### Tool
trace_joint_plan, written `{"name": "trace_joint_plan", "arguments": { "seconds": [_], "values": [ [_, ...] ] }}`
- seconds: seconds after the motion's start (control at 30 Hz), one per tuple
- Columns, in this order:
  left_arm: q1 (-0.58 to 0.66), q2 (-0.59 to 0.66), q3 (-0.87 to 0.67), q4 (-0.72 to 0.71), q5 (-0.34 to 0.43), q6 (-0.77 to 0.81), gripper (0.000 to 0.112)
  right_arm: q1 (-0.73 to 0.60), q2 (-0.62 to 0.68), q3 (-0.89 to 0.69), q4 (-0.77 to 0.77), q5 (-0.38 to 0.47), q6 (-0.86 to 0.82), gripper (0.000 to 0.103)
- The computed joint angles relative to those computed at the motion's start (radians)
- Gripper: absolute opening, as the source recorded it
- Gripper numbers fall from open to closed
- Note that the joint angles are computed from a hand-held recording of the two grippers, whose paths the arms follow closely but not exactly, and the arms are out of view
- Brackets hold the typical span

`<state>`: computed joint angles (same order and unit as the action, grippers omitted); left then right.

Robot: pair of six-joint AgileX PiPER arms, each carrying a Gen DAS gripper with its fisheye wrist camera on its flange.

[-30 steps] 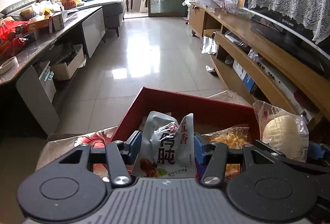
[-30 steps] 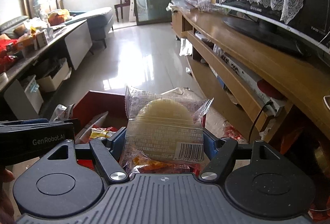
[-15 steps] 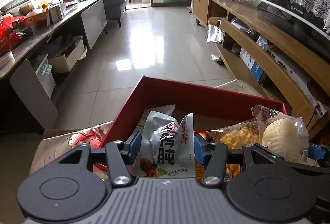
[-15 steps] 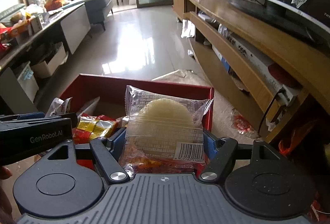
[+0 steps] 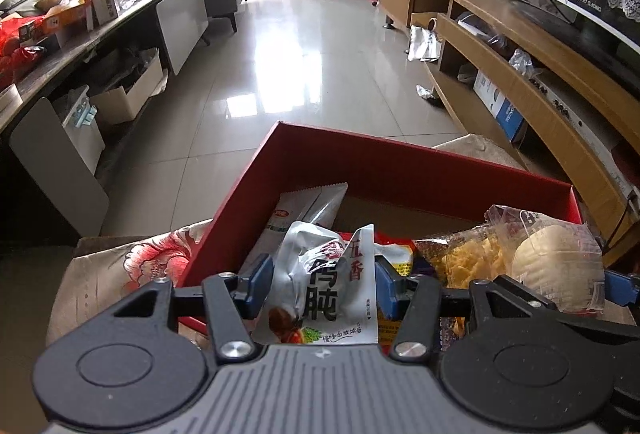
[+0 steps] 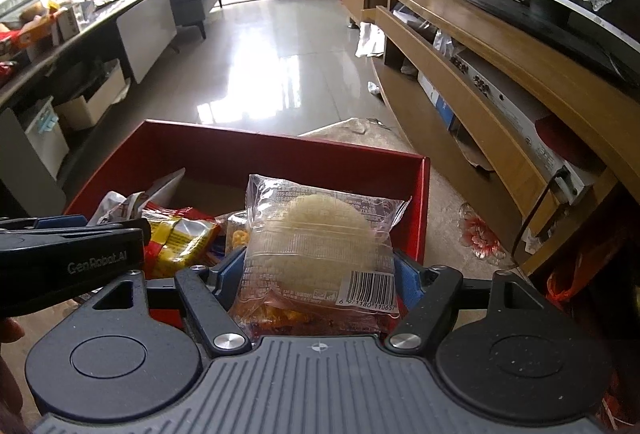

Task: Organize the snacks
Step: 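Lower both packets into the red box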

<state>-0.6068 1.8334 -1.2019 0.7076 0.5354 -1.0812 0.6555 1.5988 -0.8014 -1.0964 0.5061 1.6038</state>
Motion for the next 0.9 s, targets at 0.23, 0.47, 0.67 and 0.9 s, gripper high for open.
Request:
{"name": "trace_joint_plan", "arguments": {
  "seconds": [0.23,0.47,0.67,0.9],
  "values": [
    [0.025,-0.003,-0.012,-0.099,0.001,0.091,0.055,-0.024,-0.001,-0.001,0.033,-0.028,-0.040,0.083],
    [0.030,-0.039,0.005,-0.091,-0.012,0.077,0.059,-0.032,-0.033,0.015,0.010,-0.048,-0.008,0.085],
    [0.037,-0.070,0.027,-0.101,-0.020,0.093,0.060,-0.024,-0.063,0.026,-0.011,-0.052,0.014,0.087],
    [0.028,-0.130,0.076,-0.116,-0.023,0.104,0.065,0.006,-0.109,0.043,0.004,0.014,0.024,0.087]
  ]
}}
